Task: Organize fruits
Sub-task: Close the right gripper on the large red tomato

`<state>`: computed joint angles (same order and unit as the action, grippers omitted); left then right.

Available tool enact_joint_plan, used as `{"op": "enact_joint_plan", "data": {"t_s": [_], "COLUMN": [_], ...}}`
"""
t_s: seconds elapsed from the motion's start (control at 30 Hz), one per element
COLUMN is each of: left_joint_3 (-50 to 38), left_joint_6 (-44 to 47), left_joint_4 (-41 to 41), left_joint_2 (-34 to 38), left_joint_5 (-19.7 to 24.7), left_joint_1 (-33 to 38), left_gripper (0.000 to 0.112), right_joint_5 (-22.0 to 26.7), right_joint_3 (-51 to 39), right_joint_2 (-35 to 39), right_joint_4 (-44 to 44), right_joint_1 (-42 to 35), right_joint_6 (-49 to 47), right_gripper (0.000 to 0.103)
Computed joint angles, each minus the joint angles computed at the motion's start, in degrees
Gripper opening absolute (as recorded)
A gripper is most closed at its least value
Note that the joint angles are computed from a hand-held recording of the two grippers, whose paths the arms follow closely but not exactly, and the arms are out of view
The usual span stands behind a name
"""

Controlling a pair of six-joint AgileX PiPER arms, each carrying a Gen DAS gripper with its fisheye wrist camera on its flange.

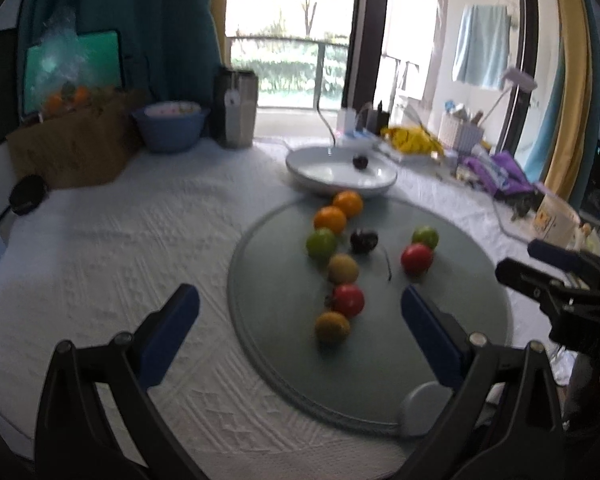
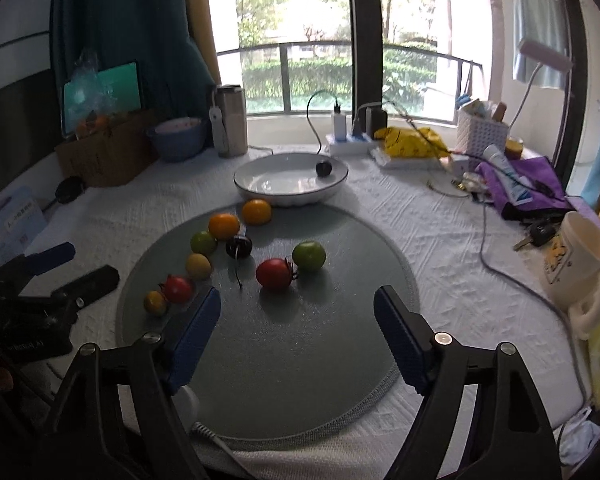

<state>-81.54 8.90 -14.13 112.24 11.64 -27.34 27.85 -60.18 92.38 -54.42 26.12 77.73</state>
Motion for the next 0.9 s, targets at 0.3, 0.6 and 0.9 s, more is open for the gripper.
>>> {"op": "enact_joint_plan", "data": {"t_s": [0.3,0.6,0.9], "left_joint_3": [-12.5,-16.1,-16.9], "left_joint_6": [-2.8,-1.2,-0.8], "left_joint_4": [4.0,4.4,3.1], "left_joint_2": [9.4,12.0,12.1], "left_joint_5": [12.0,16.7,16.8], "left_joint_1": [-0.6,-0.6,1.0], "left_gripper": [0.066,0.042,0.031], "right_joint_5": [-6.3,-6.4,-3.6], "right_joint_3": [-5.3,-13.0,-19.2], "right_joint_2": [7.8,14.6,19.4], "right_joint_4": [16.2,36.4,43.8], "right_joint_1": [-6.3,-9.9,-10.7], "right_joint_6": [-18.3,-40.1,-48.3], "right_gripper": [0.054,0.048,0.039]}}
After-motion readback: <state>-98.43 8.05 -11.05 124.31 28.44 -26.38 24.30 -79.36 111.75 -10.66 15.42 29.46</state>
